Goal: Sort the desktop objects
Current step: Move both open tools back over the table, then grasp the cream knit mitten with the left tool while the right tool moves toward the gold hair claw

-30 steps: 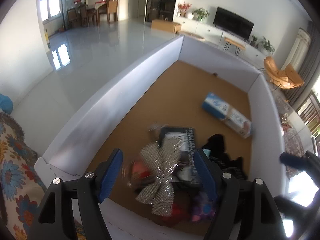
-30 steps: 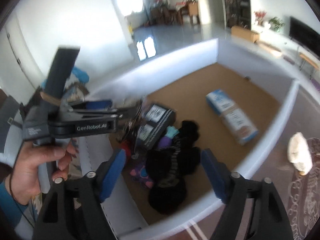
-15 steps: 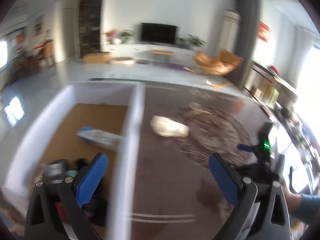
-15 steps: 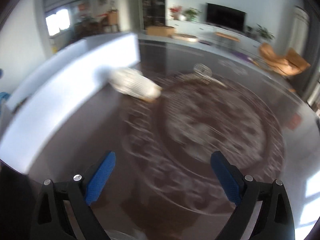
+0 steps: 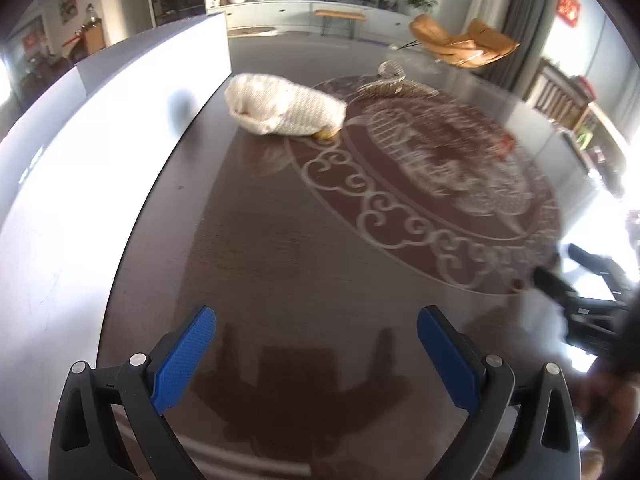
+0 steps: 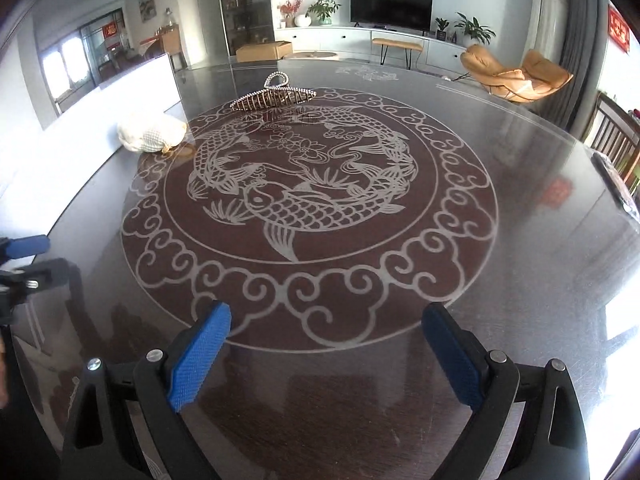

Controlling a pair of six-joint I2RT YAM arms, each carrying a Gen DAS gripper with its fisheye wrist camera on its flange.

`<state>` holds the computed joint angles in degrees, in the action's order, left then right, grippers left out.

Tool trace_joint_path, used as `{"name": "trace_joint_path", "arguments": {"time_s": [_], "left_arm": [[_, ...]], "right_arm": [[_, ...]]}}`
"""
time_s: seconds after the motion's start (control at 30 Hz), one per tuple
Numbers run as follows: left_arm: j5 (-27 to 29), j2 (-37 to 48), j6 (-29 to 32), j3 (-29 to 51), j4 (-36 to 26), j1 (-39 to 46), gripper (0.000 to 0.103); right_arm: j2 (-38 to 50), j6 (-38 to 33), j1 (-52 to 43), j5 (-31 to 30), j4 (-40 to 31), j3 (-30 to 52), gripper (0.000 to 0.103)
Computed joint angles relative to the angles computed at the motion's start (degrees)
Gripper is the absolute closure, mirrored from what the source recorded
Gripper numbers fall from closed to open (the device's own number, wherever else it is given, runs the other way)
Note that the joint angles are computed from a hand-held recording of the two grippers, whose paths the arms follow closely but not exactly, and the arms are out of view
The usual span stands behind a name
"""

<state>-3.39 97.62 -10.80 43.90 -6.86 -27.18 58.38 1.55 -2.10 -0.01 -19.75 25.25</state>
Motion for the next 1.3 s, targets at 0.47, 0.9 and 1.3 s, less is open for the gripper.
{"name": "trace_joint_path", "arguments": {"time_s": [0.47,0.9,1.3], "left_arm": [[-1.2,19.9,-8.8,32.9,-9.2,3.7,0.000],[-4.9,36.3,-4.0,49.2,-11.1,5.7,0.000],[8.6,15.8,19.0,10.5,12.6,3.5,0.030]], "right_arm": [[-1.7,1.3,0.9,1.8,1.8,-2.1,0.006],[-2.0,1.1,-0.1,0.7,1.7,-2.3,0.006],[-2.3,1.8,1.1,3.0,1.2,-2.2,0.006]]}}
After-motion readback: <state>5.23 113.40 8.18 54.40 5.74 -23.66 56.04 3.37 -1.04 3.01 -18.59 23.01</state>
